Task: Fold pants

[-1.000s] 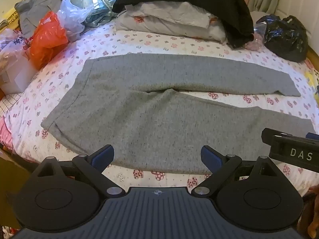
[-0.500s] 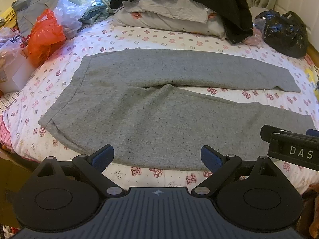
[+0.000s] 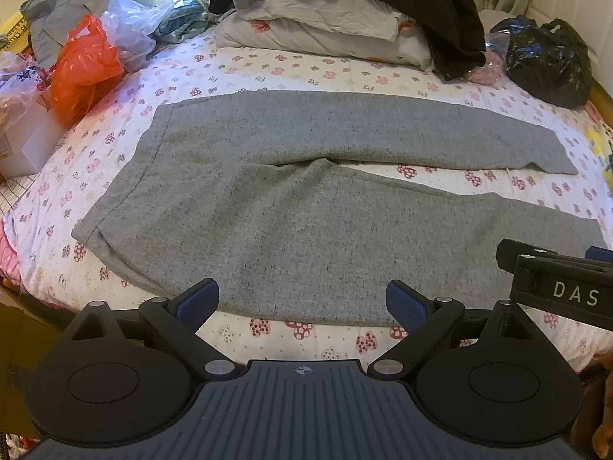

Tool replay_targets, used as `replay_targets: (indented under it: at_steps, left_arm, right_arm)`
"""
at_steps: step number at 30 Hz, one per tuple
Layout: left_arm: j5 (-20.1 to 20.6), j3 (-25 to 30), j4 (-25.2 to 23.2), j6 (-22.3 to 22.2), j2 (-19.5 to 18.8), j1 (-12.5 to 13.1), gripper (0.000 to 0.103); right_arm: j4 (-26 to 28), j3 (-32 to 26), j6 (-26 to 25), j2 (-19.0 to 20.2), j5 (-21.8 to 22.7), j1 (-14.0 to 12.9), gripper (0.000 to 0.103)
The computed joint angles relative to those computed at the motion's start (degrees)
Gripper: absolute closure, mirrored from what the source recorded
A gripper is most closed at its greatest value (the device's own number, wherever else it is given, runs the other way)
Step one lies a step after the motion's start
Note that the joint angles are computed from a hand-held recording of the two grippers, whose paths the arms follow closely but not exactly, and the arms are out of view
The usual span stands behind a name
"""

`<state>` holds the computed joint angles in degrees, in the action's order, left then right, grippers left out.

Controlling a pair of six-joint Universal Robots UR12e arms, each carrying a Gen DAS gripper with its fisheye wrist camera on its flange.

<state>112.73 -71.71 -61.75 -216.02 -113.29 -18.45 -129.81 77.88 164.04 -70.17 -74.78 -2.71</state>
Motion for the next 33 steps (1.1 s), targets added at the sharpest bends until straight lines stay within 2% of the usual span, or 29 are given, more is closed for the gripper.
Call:
replay_targets:
  at_steps: [33]
  left_arm:
    - [-1.01,0.45,-0.91,-0.26,-0.23,0.33,0.008]
  right_arm:
    - [0.46,-0.14,-0.2,0.18,-0.09,0.29,0.0]
